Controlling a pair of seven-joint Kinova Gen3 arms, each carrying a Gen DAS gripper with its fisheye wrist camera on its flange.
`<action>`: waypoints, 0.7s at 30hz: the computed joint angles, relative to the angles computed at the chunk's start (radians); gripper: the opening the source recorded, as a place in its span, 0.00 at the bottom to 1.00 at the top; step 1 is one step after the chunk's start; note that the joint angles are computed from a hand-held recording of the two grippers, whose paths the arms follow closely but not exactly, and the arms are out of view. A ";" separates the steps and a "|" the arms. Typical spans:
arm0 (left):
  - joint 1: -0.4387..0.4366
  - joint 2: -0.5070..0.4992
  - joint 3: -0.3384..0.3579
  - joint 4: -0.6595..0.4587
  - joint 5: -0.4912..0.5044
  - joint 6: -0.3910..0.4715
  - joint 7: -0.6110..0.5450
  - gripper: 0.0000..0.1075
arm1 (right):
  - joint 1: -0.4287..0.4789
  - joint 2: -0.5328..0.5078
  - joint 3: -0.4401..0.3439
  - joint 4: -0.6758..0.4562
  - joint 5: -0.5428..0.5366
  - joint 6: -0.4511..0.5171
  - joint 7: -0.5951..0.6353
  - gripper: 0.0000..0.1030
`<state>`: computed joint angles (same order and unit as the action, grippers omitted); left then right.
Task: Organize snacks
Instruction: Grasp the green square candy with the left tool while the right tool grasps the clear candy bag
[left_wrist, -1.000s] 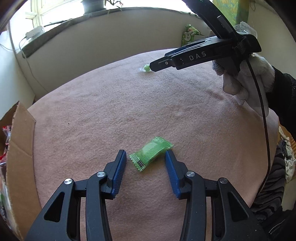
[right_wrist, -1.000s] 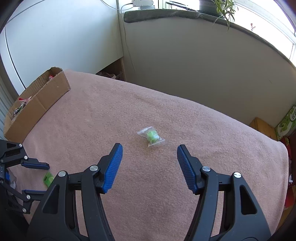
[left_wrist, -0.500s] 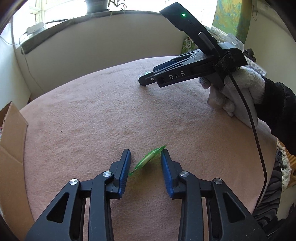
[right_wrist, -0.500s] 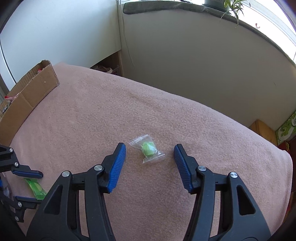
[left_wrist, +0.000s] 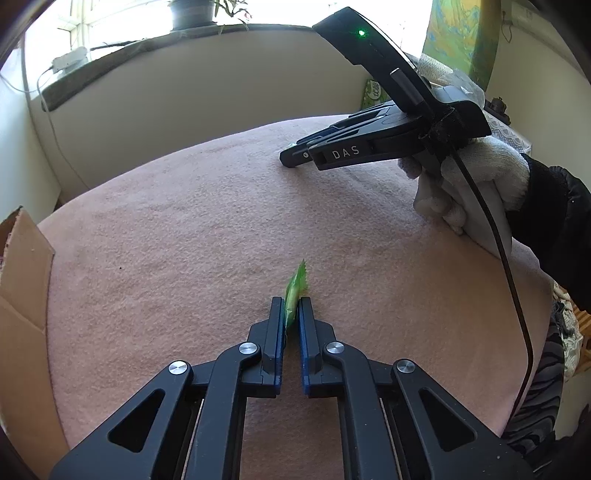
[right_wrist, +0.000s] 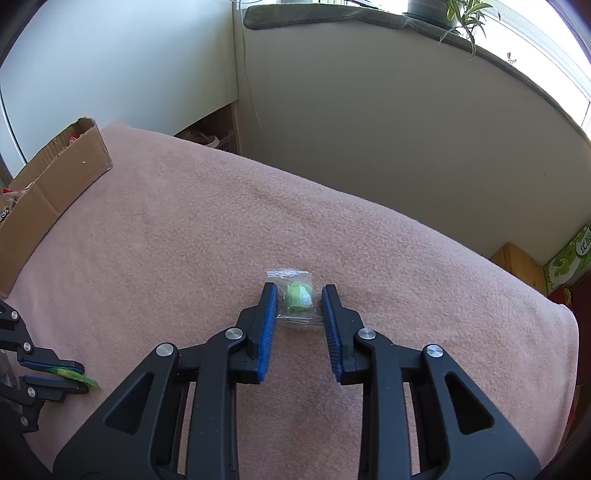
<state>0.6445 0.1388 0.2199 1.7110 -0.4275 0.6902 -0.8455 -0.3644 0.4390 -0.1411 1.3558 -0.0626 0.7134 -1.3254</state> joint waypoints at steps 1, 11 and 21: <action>-0.005 -0.006 0.000 0.012 0.002 -0.010 0.002 0.05 | -0.001 -0.001 0.001 0.001 0.000 -0.002 -0.002 0.25; -0.051 -0.077 0.000 0.100 0.026 -0.093 0.048 0.05 | 0.049 -0.069 -0.015 0.063 -0.058 -0.010 0.022 0.24; -0.129 -0.107 0.029 0.138 0.137 -0.132 -0.066 0.05 | 0.001 -0.140 0.007 0.117 -0.006 -0.015 -0.034 0.24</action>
<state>0.5158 0.0316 0.2487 1.8493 -0.2905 0.5581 -0.9119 -0.3633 0.2993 -0.1344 1.4731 -0.0691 0.6982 -1.3594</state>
